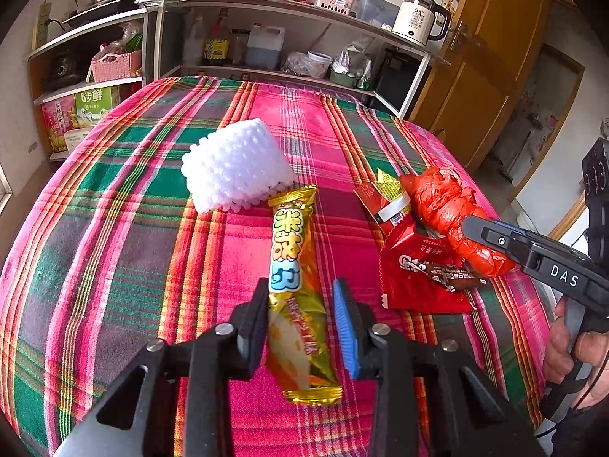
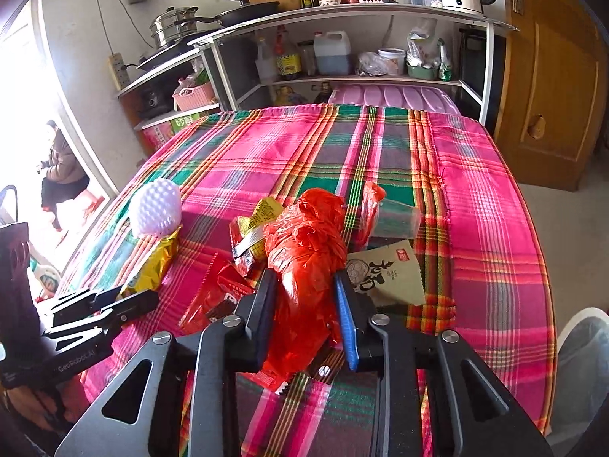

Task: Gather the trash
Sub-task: 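Grasp the red plastic bag with the right gripper while the left grasps the yellow ice-cream wrapper, then carry the red bag and yellow wrapper with both grippers over the bin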

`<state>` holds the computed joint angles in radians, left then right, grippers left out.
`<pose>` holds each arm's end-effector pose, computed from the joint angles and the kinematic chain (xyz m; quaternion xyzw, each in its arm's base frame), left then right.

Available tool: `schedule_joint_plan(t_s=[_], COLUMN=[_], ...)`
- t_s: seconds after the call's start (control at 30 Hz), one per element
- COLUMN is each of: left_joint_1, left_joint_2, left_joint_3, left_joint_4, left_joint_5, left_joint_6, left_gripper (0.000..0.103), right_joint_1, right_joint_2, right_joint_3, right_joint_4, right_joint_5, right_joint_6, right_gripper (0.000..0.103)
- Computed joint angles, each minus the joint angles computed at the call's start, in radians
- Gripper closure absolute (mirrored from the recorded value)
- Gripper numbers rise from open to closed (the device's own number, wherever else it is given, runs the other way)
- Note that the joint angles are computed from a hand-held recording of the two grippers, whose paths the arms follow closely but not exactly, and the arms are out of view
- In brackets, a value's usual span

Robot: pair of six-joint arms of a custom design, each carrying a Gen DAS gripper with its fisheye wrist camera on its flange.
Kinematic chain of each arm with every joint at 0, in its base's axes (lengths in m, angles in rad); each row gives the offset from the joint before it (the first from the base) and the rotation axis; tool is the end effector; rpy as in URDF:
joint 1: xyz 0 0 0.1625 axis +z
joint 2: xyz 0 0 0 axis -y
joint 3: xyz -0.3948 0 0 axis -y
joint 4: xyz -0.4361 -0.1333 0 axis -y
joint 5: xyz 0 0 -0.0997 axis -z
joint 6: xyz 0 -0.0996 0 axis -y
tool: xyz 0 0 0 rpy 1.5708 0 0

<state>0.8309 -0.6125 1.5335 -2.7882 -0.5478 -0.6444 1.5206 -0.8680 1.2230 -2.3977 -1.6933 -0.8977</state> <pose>-0.3089 -0.6622 0.0218 -0.0310 0.8649 -0.4081 0.2905 0.0809 -0.8029 0.2694 0.3860 -0.8905 0.1804 0.1594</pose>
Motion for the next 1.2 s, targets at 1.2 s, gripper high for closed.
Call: schedule_joint_plan(t_s=[1.2], left_joint_1=[-0.123], left_joint_2=[0.153], left_joint_3=[-0.137], left_joint_4=[-0.184], left_joint_5=[-0.076], left_joint_6=[0.236], left_gripper=[0.089], right_joint_1=[-0.132], right_joint_2=[-0.320], right_joint_3=[0.234], right_joint_4=[-0.060], right_joint_5=[0.164], right_joint_6=[-0.004], right_gripper=[0.074])
